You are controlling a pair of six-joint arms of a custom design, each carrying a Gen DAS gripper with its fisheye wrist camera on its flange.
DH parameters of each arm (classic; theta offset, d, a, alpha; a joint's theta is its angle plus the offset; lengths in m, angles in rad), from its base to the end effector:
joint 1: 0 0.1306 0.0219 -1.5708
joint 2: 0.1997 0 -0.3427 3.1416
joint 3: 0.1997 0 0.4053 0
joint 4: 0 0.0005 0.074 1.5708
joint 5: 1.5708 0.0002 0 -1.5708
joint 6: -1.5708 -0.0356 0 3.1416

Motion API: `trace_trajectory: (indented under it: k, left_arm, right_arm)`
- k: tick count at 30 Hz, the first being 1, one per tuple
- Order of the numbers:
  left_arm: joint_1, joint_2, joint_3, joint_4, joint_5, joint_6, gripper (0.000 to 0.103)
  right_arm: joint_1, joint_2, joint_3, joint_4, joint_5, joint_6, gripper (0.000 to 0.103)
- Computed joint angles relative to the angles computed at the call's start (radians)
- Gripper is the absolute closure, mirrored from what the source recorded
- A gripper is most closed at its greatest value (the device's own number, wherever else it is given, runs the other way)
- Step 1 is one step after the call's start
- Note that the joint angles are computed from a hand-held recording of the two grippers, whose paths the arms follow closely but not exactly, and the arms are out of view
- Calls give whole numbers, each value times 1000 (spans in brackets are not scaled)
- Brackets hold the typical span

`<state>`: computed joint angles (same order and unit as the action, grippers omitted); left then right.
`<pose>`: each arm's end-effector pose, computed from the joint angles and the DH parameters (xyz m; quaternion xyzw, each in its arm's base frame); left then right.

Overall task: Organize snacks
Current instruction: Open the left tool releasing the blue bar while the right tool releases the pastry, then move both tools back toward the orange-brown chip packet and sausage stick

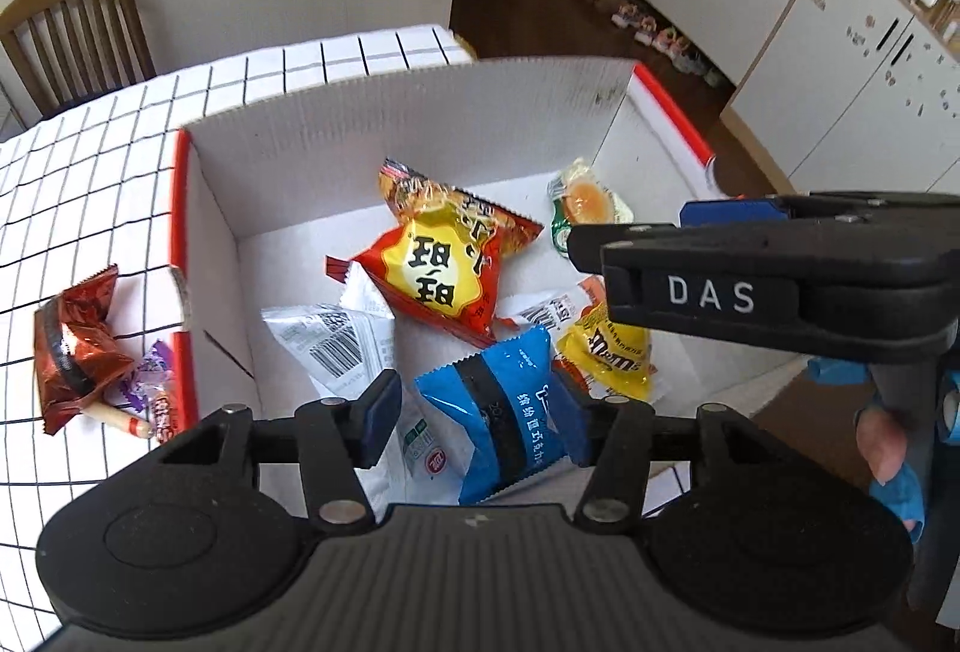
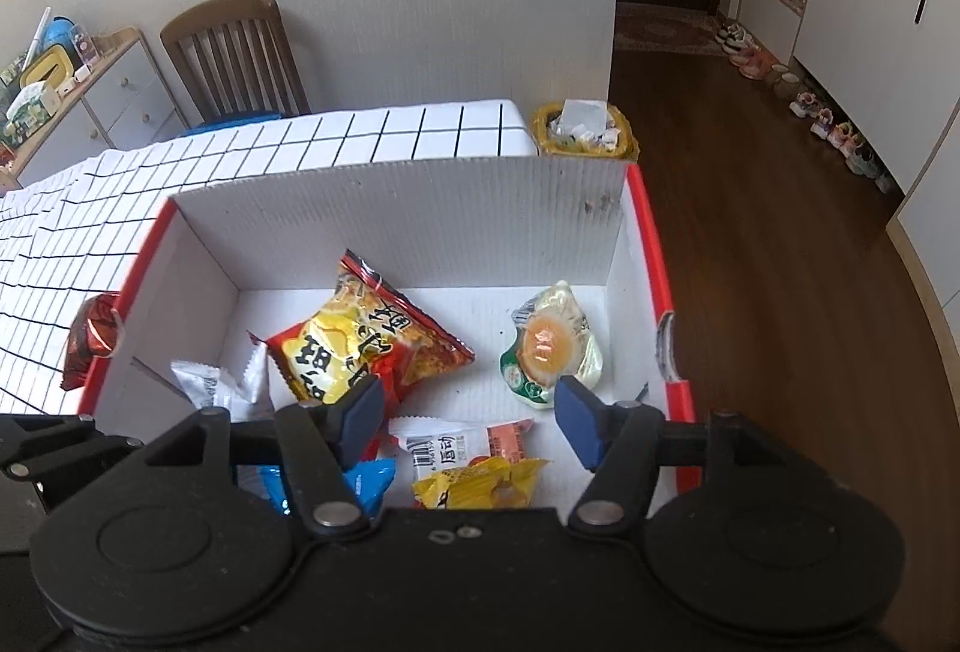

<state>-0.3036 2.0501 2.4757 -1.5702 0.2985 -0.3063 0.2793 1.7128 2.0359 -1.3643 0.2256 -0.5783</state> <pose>0.6177 -0.2050 0.4662 0.3202 0.9125 -0.1451 0.2093 0.5558 0.1506 0.4883 0.1720 0.9439 0.0093 0.2817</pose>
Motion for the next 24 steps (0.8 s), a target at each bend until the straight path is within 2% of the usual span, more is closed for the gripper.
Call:
trace_trajectory:
  k: [11, 14, 22, 24]
  left_arm:
    - [43, -126, -112, 67, 52, -7, 50]
    - [60, -156, -141, 87, 74, -17, 50]
    - [126, -235, -209, 127, 135, -58, 50]
    - [142, -248, -217, 131, 139, -67, 50]
  right_arm:
    - [51, -49, 9, 0, 47, -16, 40]
    - [70, -59, 17, -3, 71, -21, 34]
    - [126, -84, 43, -3, 123, -45, 33]
    - [142, -92, 44, 1, 139, -59, 30]
